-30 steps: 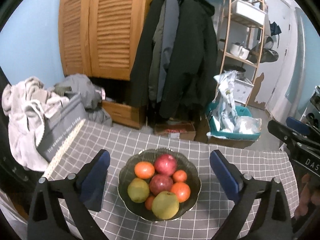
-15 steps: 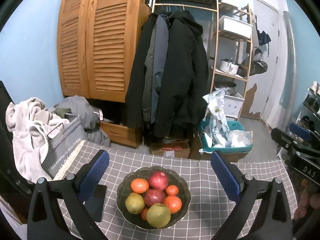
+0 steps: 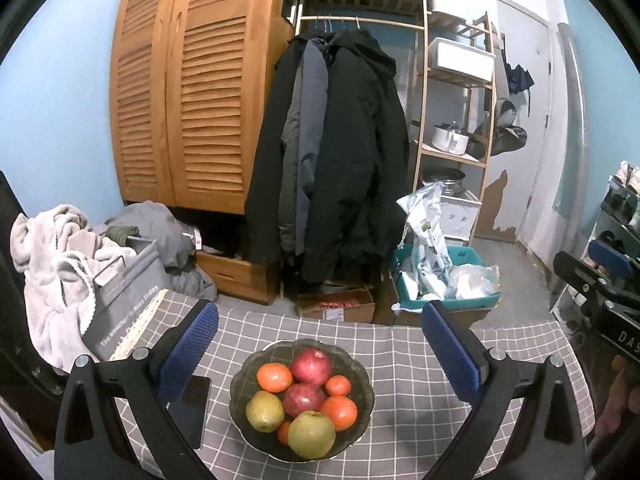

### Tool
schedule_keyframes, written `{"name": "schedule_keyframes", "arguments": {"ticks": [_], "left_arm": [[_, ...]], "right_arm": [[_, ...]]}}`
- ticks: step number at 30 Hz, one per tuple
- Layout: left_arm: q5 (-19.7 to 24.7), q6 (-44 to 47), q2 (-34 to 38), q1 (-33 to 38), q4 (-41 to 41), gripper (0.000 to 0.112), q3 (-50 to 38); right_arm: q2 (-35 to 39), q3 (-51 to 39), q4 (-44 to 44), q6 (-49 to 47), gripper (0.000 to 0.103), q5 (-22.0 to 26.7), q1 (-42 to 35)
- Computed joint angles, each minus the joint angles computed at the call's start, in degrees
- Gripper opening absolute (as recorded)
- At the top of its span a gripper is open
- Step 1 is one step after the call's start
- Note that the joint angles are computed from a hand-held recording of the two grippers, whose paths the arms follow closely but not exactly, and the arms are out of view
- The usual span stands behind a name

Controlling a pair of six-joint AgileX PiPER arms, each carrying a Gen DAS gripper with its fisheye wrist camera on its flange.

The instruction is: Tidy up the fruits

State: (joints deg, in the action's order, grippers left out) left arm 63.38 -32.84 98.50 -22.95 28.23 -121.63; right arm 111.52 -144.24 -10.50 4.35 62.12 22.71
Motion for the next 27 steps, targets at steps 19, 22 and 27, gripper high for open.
{"name": "schedule_keyframes", "arguments": {"ticks": [19, 22, 27], "left_arm": [[1.8, -0.5, 1.0, -1.7, 3.8, 0.102, -2.4], [1.8, -0.7, 0.9, -2.1, 5.0, 0.102, -2.3], [3.2, 0.0, 1.8, -2.5, 5.4, 0.102, -3.7]], "right_arm": [[-0.7, 1.7, 0.2, 0.2, 0.080, -1.1, 0.1], [-0.8, 2.0, 0.0, 0.3, 0.080, -1.2, 0.3], [-0.7, 2.0, -0.3, 0.5, 0.080, -1.2, 0.5]]}}
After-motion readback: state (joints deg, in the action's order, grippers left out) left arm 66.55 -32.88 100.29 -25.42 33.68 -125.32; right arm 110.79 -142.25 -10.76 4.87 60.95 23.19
